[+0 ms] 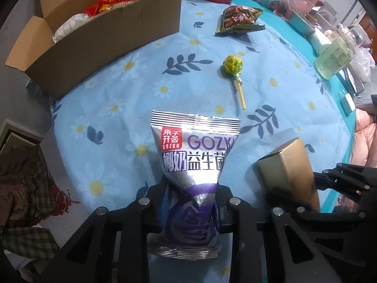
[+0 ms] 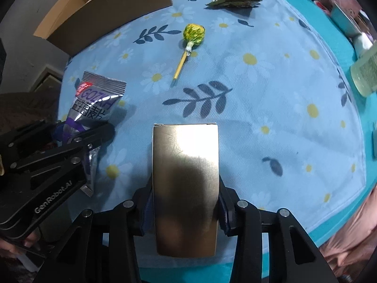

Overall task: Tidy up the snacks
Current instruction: 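Lift the GOZY bag and gold box and carry both over the cardboard box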

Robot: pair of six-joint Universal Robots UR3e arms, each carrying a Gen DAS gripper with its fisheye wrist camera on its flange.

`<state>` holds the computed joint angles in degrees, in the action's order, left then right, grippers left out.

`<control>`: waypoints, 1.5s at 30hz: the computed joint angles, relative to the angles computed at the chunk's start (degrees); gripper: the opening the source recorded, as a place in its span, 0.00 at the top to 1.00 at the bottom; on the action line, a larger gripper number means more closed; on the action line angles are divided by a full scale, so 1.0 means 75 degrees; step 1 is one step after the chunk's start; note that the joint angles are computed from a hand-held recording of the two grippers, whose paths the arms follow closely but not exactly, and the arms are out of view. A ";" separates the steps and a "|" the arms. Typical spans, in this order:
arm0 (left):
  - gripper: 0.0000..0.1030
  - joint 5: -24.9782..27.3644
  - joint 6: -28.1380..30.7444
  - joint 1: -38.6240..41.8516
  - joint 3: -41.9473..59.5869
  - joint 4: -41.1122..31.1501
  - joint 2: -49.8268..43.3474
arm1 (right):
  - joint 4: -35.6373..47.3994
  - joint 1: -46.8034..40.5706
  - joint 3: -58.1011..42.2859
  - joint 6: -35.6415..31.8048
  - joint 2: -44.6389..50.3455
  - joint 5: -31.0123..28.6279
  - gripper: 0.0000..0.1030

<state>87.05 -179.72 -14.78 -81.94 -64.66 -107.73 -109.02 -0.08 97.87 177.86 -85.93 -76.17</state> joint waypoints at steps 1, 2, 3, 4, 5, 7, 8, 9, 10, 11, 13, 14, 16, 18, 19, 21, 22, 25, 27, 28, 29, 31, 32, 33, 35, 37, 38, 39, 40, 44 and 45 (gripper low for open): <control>0.72 -0.0021 0.0002 -0.0014 0.0031 -0.0072 0.0044 | 0.0017 -0.0010 0.0038 0.0019 -0.0077 0.0049 0.58; 0.72 -0.0052 0.0056 0.0023 -0.0048 -0.0102 0.0167 | 0.0054 -0.0067 0.0135 -0.0018 -0.0229 0.0118 0.58; 0.72 -0.0060 0.0097 0.0045 -0.0084 -0.0159 0.0297 | 0.0066 -0.0056 0.0168 0.0003 -0.0340 0.0187 0.58; 0.72 -0.0073 0.0131 0.0076 -0.0119 -0.0197 0.0397 | 0.0112 -0.0119 0.0230 -0.0081 -0.0474 0.0224 0.58; 0.72 -0.0106 0.0151 0.0111 -0.0144 -0.0265 0.0519 | 0.0100 -0.0011 0.0219 0.0006 -0.0546 0.0219 0.58; 0.72 -0.0182 0.0197 0.0186 -0.0156 -0.0397 0.0703 | 0.0144 0.0079 0.0148 0.0046 -0.0632 0.0235 0.58; 0.72 -0.0191 0.0229 0.0214 -0.0169 -0.0463 0.0818 | 0.0189 0.0115 0.0082 0.0064 -0.0651 0.0248 0.58; 0.72 -0.0170 0.0246 0.0242 -0.0223 -0.0480 0.0937 | 0.0228 0.0144 0.0024 0.0083 -0.0681 0.0263 0.58; 0.72 -0.0160 0.0244 0.0268 -0.0257 -0.0500 0.1032 | 0.0264 0.0179 -0.0040 0.0093 -0.0714 0.0275 0.58; 0.72 -0.0193 0.0246 0.0319 -0.0290 -0.0540 0.1142 | 0.0294 0.0219 -0.0109 0.0091 -0.0743 0.0277 0.58; 0.72 -0.0266 0.0309 0.0444 -0.0379 -0.0572 0.1333 | 0.0338 0.0278 -0.0233 0.0052 -0.0783 0.0239 0.58; 0.72 -0.0297 0.0349 0.0491 -0.0404 -0.0594 0.1412 | 0.0369 0.0312 -0.0299 0.0046 -0.0789 0.0205 0.58; 0.72 -0.0430 0.0517 0.0656 -0.0390 -0.0706 0.1566 | 0.0404 0.0458 -0.0506 0.0190 -0.0708 0.0159 0.58; 0.72 -0.0547 0.0749 0.0834 -0.0216 -0.0947 0.1629 | 0.0412 0.0631 -0.0748 0.0433 -0.0597 0.0084 0.58; 0.72 -0.0570 0.0849 0.0886 -0.0102 -0.1042 0.1617 | 0.0434 0.0707 -0.0891 0.0564 -0.0557 0.0035 0.58; 0.72 -0.0657 0.1141 0.1065 0.0140 -0.1217 0.1640 | 0.0481 0.0729 -0.1053 0.0682 -0.0567 0.0036 0.58; 0.72 -0.0673 0.1226 0.1123 0.0247 -0.1274 0.1637 | 0.0502 0.0761 -0.1177 0.0764 -0.0552 0.0036 0.58; 0.72 -0.0820 0.1525 0.1377 0.0711 -0.1578 0.1579 | 0.0540 0.0976 -0.1795 0.1035 -0.0263 -0.0072 0.58; 0.72 -0.0903 0.1702 0.1518 0.0996 -0.1663 0.1570 | 0.0598 0.1096 -0.2282 0.1131 -0.0027 -0.0142 0.58; 0.72 -0.0913 0.1741 0.1566 0.1143 -0.1694 0.1541 | 0.0613 0.1144 -0.2550 0.1151 0.0097 -0.0167 0.58; 0.72 -0.0942 0.1778 0.1621 0.1297 -0.1732 0.1509 | 0.0655 0.1184 -0.2836 0.1147 0.0222 -0.0189 0.58; 0.72 -0.1024 0.1818 0.1752 0.1719 -0.1827 0.1396 | 0.0763 0.1228 -0.3375 0.1063 0.0451 -0.0223 0.58; 0.72 -0.1063 0.1827 0.1823 0.1990 -0.1878 0.1316 | 0.0829 0.1258 -0.3702 0.1031 0.0603 -0.0248 0.58; 0.72 -0.1079 0.1795 0.1848 0.2244 -0.1917 0.1220 | 0.0893 0.1281 -0.3965 0.1009 0.0715 -0.0262 0.58; 0.72 -0.1143 0.1790 0.1941 0.2768 -0.2014 0.1027 | 0.1060 0.1303 -0.4638 0.0929 0.1005 -0.0267 0.58; 0.72 -0.1186 0.1745 0.2014 0.3313 -0.2077 0.0809 | 0.1257 0.1330 -0.5422 0.0856 0.1381 -0.0283 0.58; 0.72 -0.1187 0.1719 0.2029 0.3542 -0.2080 0.0709 | 0.1342 0.1337 -0.5750 0.0833 0.1537 -0.0289 0.58; 0.72 -0.1222 0.1711 0.2063 0.3891 -0.2106 0.0545 | 0.1475 0.1336 -0.6219 0.0809 0.1761 -0.0276 0.58; 0.72 -0.1248 0.1708 0.2081 0.4141 -0.2142 0.0424 | 0.1578 0.1315 -0.6536 0.0779 0.1907 -0.0236 0.58; 0.72 -0.1275 0.1615 0.2115 0.5449 -0.2468 -0.0231 | 0.1933 0.1277 -0.8040 0.0759 0.2683 -0.0190 0.58; 0.72 -0.1291 0.1587 0.2124 0.5847 -0.2589 -0.0432 | 0.1935 0.1253 -0.8231 0.0750 0.2780 -0.0172 0.58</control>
<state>77.36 -167.82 1.15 -38.09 -84.08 -110.97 -94.51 9.32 36.14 183.49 -65.08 -77.46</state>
